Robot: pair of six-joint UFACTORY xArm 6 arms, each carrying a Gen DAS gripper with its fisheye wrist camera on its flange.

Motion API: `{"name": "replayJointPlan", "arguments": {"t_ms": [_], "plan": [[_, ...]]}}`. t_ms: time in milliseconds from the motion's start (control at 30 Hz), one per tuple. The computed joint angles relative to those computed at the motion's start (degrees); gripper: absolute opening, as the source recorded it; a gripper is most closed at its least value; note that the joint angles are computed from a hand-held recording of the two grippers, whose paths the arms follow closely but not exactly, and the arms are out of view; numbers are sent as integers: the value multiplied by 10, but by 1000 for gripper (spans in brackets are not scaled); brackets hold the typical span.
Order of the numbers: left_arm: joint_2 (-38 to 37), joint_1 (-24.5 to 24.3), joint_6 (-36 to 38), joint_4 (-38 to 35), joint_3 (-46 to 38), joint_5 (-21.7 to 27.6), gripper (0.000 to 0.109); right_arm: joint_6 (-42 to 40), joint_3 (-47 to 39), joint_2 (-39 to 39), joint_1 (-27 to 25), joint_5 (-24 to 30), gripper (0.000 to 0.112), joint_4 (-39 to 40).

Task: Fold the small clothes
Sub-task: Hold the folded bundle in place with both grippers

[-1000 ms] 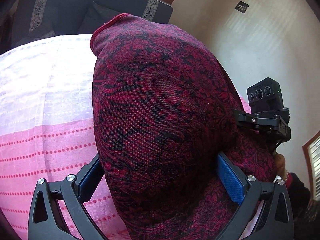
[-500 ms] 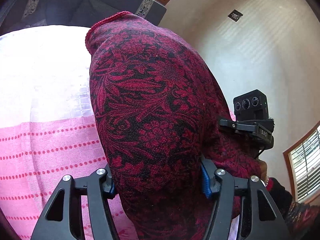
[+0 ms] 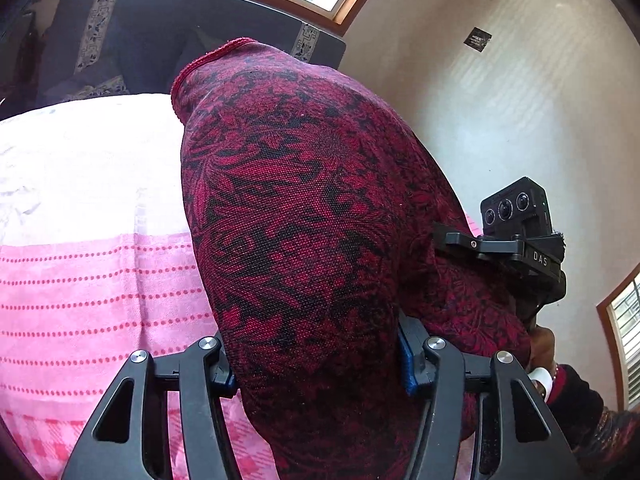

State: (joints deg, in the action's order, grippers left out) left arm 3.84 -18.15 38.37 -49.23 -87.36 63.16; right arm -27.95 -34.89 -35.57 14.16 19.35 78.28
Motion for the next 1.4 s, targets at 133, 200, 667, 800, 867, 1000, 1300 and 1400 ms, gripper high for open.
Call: {"name": "replayJointPlan", "arguments": {"t_ms": [133, 200, 667, 800, 867, 1000, 1300, 1400], "plan": [[-52, 14, 10, 4, 49, -9, 57, 12, -6, -4, 41, -28, 53, -4], [-76, 19, 11, 12, 70, -15, 57, 14, -7, -5, 63, -44, 53, 0], [-239, 99, 71, 27, 219, 20, 57, 24, 29, -39, 207, -160, 53, 52], [-274, 127, 89, 26, 247, 42, 57, 74, 47, -52, 232, -181, 53, 7], [-287, 136, 91, 28, 256, 50, 57, 83, 57, -61, 235, -180, 53, -1], [-308, 152, 100, 31, 273, 60, 57, 82, 44, -48, 214, -155, 53, -5], [-327, 176, 108, 26, 289, 78, 58, 135, 20, -25, 197, -131, 52, -72], [-332, 179, 105, 26, 292, 82, 58, 141, 22, -27, 192, -126, 53, -84]]}}
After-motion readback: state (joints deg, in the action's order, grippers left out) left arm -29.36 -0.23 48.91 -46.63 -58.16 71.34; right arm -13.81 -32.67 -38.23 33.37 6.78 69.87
